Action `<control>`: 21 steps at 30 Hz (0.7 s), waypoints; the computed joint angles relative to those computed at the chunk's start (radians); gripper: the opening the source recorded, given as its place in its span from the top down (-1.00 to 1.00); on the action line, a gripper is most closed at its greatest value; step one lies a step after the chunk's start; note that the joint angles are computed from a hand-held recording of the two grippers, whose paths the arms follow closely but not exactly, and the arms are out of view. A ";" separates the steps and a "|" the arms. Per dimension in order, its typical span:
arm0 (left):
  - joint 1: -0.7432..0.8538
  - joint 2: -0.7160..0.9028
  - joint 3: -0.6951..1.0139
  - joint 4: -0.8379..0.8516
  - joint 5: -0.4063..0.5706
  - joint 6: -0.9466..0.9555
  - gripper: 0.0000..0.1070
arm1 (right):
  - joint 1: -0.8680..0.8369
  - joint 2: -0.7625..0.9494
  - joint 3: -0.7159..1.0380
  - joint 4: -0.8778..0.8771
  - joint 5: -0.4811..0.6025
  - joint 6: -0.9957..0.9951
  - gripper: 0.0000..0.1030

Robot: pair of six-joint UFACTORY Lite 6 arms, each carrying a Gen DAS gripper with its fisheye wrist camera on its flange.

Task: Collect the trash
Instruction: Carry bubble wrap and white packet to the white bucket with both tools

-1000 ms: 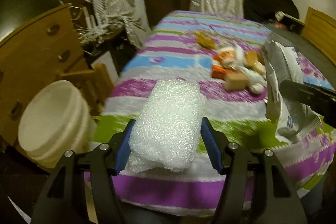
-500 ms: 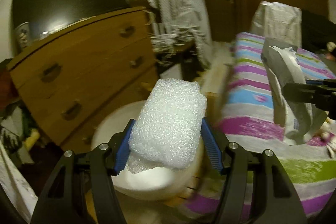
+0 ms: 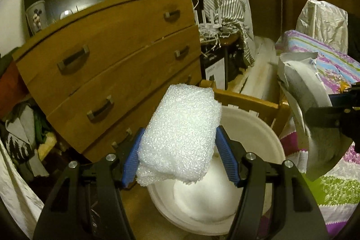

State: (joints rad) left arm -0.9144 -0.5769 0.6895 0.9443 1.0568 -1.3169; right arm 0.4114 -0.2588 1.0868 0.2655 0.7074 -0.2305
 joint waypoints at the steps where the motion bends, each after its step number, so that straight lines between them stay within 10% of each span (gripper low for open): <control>1: 0.022 -0.004 -0.013 -0.004 -0.022 0.012 -0.14 | 0.009 0.008 0.000 -0.009 -0.004 0.008 0.48; 21: 0.212 -0.026 -0.104 -0.045 -0.214 0.114 -0.13 | 0.051 0.076 0.015 -0.093 -0.020 0.047 0.48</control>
